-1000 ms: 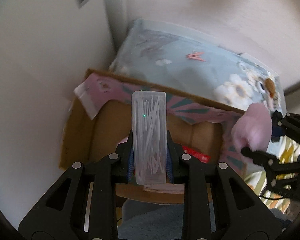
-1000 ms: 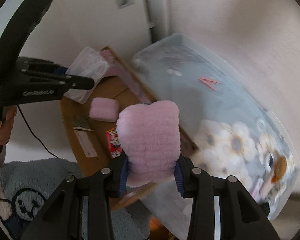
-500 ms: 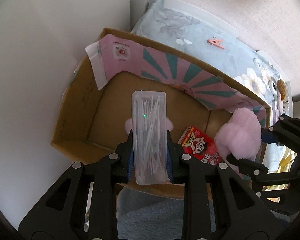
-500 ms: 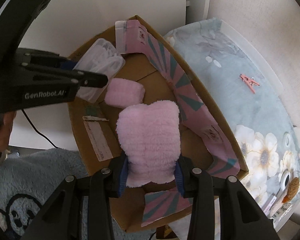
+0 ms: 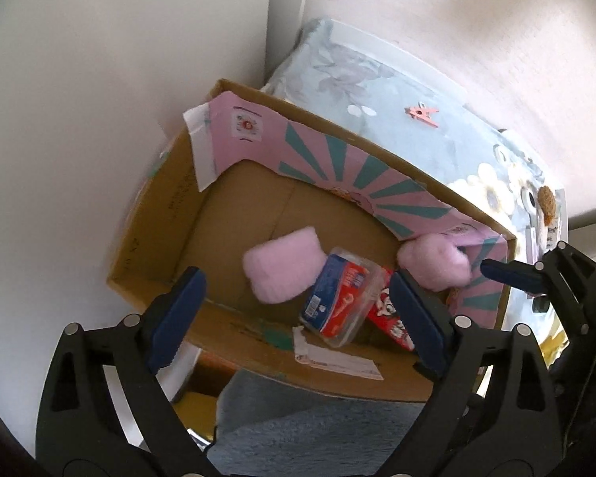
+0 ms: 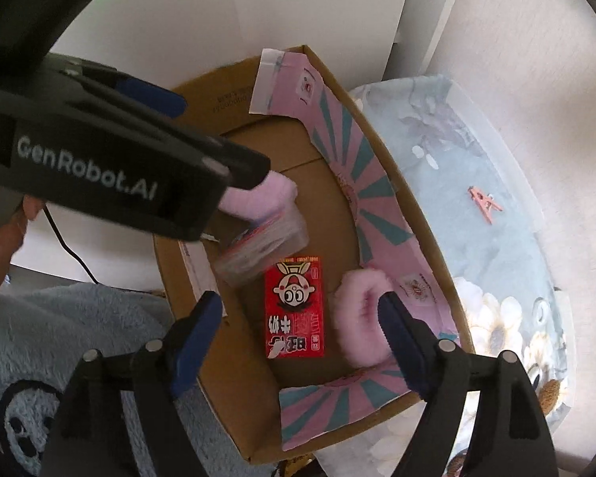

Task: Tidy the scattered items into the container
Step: 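Carry both items to the cardboard box and release them inside, then move both tools back over the tray toward the teddy clip and black jar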

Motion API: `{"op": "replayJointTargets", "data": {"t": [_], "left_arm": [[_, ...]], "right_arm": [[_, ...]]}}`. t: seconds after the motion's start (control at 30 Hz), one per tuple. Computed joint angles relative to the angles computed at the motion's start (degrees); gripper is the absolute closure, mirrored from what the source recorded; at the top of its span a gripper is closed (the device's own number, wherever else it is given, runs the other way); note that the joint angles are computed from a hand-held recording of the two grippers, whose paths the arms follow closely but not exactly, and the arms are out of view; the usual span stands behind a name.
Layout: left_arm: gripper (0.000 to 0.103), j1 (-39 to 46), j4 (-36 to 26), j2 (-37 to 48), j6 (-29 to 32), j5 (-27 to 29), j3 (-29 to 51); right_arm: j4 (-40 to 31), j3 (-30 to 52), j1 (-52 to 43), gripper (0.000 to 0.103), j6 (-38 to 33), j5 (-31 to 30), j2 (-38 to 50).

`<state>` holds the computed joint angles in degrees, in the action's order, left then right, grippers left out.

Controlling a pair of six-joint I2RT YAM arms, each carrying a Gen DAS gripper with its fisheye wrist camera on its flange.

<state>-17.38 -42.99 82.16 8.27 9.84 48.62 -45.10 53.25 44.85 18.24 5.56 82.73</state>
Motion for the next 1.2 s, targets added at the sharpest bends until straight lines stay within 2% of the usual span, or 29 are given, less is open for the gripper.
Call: {"op": "replayJointTargets", "data": {"t": [0.17, 0.37, 0.8, 1.2], "left_arm": [[0.010, 0.78, -0.83, -0.53, 0.08, 0.53, 0.18], [0.010, -1.58, -1.90, 0.42, -0.68, -4.31, 0.49], [0.010, -7.69, -3.33, -0.56, -3.98, -3.70, 3.11], [0.010, -17.65, -4.38, 0.05, -7.90, -3.63, 8.70]], "right_arm": [[-0.19, -0.26, 0.22, 0.025, 2.07, 0.80, -0.82], [-0.10, -1.29, 0.12, 0.025, 4.89, 2.25, -3.33], [-1.24, -6.08, -2.03, 0.025, 10.94, 1.74, -12.96], [-8.93, -10.25, -2.85, 0.025, 16.95, 4.91, -26.55]]}}
